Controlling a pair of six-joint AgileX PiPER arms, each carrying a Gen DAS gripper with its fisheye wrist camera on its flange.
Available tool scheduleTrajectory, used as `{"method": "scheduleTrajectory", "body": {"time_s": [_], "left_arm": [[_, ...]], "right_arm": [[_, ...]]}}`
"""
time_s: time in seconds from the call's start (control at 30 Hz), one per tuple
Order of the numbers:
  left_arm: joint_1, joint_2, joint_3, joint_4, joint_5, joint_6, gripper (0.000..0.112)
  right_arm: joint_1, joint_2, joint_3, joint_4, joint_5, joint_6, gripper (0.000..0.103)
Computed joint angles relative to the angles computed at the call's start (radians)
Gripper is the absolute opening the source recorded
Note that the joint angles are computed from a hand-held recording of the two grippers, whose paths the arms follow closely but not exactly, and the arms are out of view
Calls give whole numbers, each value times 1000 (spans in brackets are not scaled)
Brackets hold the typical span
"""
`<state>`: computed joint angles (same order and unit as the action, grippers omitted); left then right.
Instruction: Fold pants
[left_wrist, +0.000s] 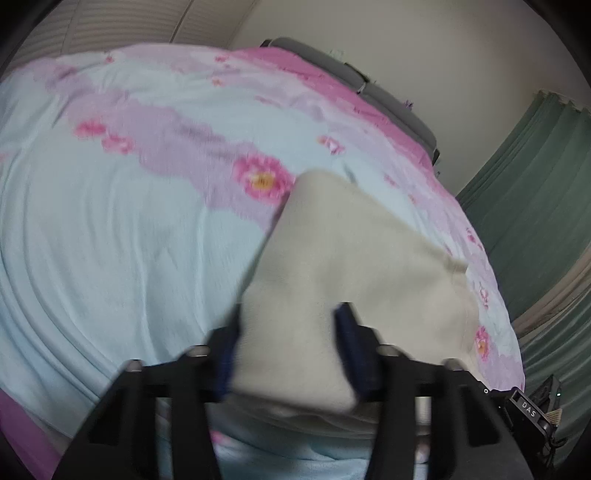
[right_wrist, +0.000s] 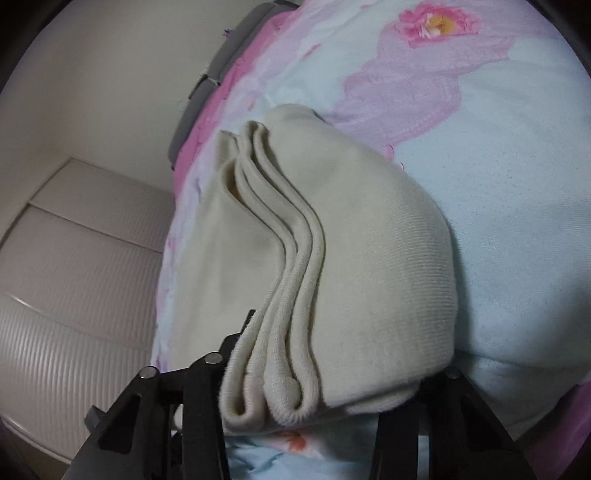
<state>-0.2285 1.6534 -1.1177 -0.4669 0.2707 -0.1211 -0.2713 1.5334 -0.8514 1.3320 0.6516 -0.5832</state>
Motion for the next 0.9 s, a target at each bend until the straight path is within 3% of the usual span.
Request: {"method": "scheduleTrajectory", "body": {"time_s": [0.13, 0.43, 0.67, 0.9], "left_arm": [[22, -13, -34, -79, 32, 96, 30], [59, -77, -122, 41, 96, 5, 25], [162, -82, -230, 22, 190, 54, 23], [356, -31, -407, -52, 337, 160, 22]], "right_arm": [[46, -50, -32, -16, -32, 2, 36], [128, -111, -159, -86, -55, 113, 35], [177, -147, -246, -152, -35, 184, 34], [343, -31, -494, -309, -72, 364, 34]]}}
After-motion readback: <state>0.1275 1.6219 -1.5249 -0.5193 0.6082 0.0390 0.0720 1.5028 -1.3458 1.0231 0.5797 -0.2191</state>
